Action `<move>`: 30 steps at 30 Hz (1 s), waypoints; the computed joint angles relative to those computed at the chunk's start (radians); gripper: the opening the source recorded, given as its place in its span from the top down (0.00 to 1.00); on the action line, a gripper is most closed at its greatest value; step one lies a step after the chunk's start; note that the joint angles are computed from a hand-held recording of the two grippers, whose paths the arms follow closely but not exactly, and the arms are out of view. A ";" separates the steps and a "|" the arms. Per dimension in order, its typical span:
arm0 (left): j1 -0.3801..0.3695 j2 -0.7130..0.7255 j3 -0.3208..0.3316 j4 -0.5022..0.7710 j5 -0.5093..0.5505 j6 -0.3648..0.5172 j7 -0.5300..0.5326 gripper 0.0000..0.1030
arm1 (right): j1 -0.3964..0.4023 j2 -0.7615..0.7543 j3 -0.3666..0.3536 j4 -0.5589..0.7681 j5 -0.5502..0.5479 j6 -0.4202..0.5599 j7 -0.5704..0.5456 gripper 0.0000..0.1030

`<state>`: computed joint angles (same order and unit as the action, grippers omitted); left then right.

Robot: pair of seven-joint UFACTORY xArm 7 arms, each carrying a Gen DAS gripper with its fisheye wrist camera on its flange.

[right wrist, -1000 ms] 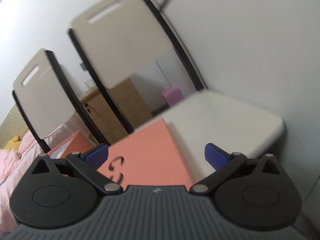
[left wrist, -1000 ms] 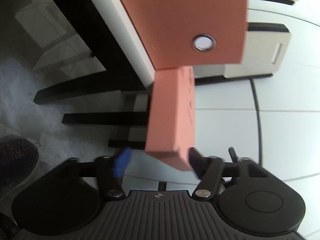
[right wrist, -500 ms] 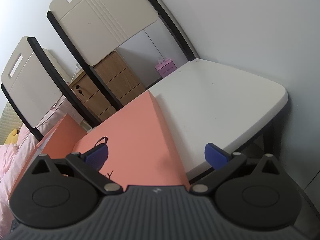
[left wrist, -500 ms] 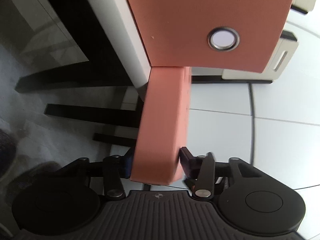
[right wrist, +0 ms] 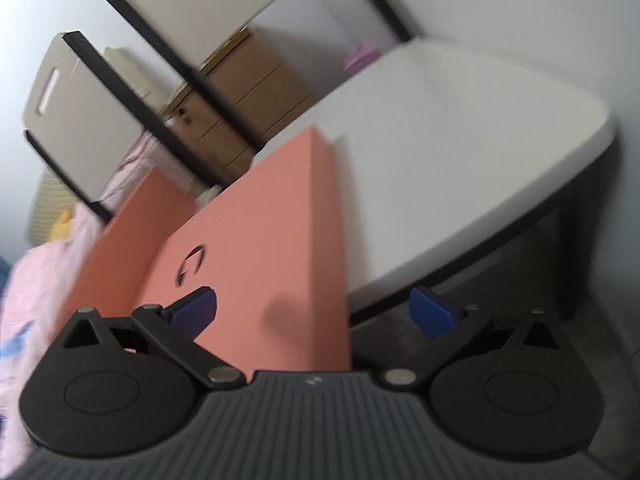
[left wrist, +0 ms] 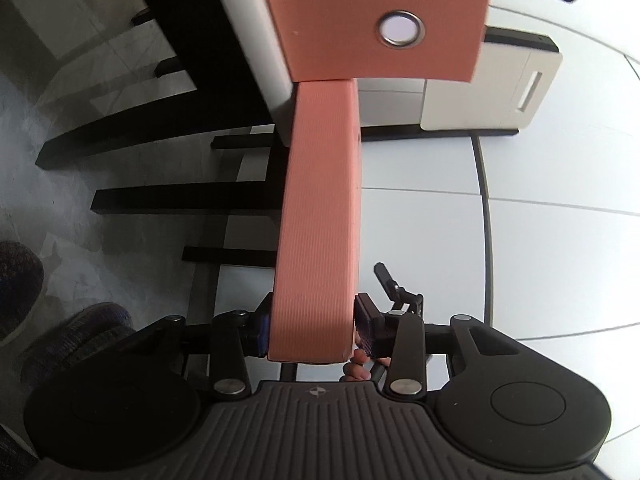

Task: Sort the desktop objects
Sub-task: 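Lift the lid with the left gripper while the right gripper reaches its other edge, then close the right gripper on the lid while the left gripper carries it toward the box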

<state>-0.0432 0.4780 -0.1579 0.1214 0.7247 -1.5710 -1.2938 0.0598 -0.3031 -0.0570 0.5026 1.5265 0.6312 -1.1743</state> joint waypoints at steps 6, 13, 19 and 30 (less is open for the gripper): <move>-0.003 -0.071 0.009 -0.022 0.011 0.038 -0.005 0.57 | -0.023 0.036 -0.032 0.010 -0.079 0.136 0.042 0.09; -0.010 -0.122 0.012 -0.033 0.009 0.003 0.007 0.56 | -0.044 -0.041 -0.053 -0.017 -0.063 0.203 0.004 0.37; 0.008 -0.277 0.060 -0.051 0.057 0.000 -0.026 0.54 | -0.047 -0.195 -0.068 -0.059 -0.056 0.220 0.037 0.37; 0.030 -0.518 0.144 -0.067 0.162 0.045 -0.112 0.53 | 0.012 -0.496 -0.069 -0.088 -0.154 0.102 0.224 0.37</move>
<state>-0.0134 -0.0403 -0.0135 0.0541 0.8869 -1.5257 -1.4056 0.0719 -0.7991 -0.1258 0.4147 1.3729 0.7332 -0.9501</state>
